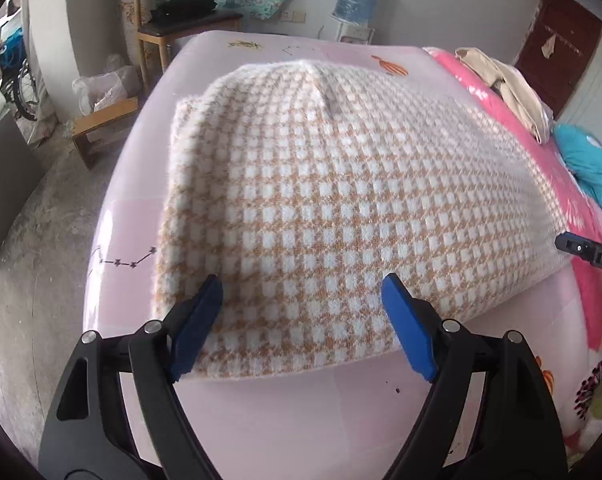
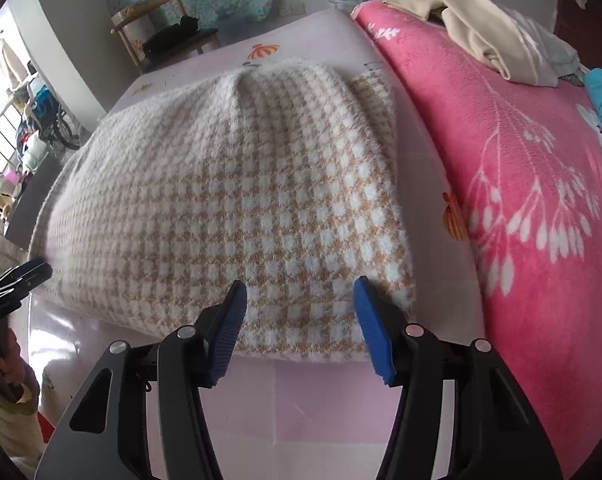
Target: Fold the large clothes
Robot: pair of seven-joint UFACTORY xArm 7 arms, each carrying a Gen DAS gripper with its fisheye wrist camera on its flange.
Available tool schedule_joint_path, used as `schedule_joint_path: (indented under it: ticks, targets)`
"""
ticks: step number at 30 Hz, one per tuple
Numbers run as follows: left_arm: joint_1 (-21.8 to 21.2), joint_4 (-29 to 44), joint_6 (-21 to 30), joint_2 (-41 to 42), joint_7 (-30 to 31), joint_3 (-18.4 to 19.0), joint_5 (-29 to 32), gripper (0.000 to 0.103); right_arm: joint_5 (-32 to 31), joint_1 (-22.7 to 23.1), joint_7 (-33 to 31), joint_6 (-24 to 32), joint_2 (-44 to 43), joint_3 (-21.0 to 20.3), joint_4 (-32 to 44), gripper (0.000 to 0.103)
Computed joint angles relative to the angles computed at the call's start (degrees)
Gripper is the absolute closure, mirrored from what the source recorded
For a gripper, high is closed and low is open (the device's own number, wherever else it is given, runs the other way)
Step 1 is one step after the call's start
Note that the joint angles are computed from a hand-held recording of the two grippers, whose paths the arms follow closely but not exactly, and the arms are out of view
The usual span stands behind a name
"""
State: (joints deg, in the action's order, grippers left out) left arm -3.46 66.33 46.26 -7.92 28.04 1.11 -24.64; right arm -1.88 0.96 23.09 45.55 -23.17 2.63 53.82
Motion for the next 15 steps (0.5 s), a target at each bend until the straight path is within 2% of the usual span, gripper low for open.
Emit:
schedule_joint_path:
  ticks: [1,5,7,11,15]
  targets:
    - [0.29,-0.42,0.04,-0.85,-0.41,0.26,-0.15,0.025,-0.14,-0.21,1.43,0.43,-1.29,0.49,-0.65,0.040]
    - [0.45,-2.94,1.87,-6.00,-1.19,1.39,-1.95,0.025,0.69,1.26,3.85,1.28,-6.80,2.25,-3.59,0.039]
    - [-0.21,-5.11,1.62,-9.99,-0.95,1.68,-2.67,0.020,-0.47,2.07,4.75,1.63,-9.15,4.10,-4.25,0.030]
    - [-2.10,-9.78,-1.99,-18.28,-4.91,0.57,-1.97,0.010,-3.56,3.41,6.68,2.36,-12.61,7.72,-3.91,0.017]
    - [-3.11,-12.07,-4.69,-23.23,-10.86,-1.84,3.04,0.008,-7.63,3.04,9.45,2.98,-14.13,11.46,-2.13,0.006]
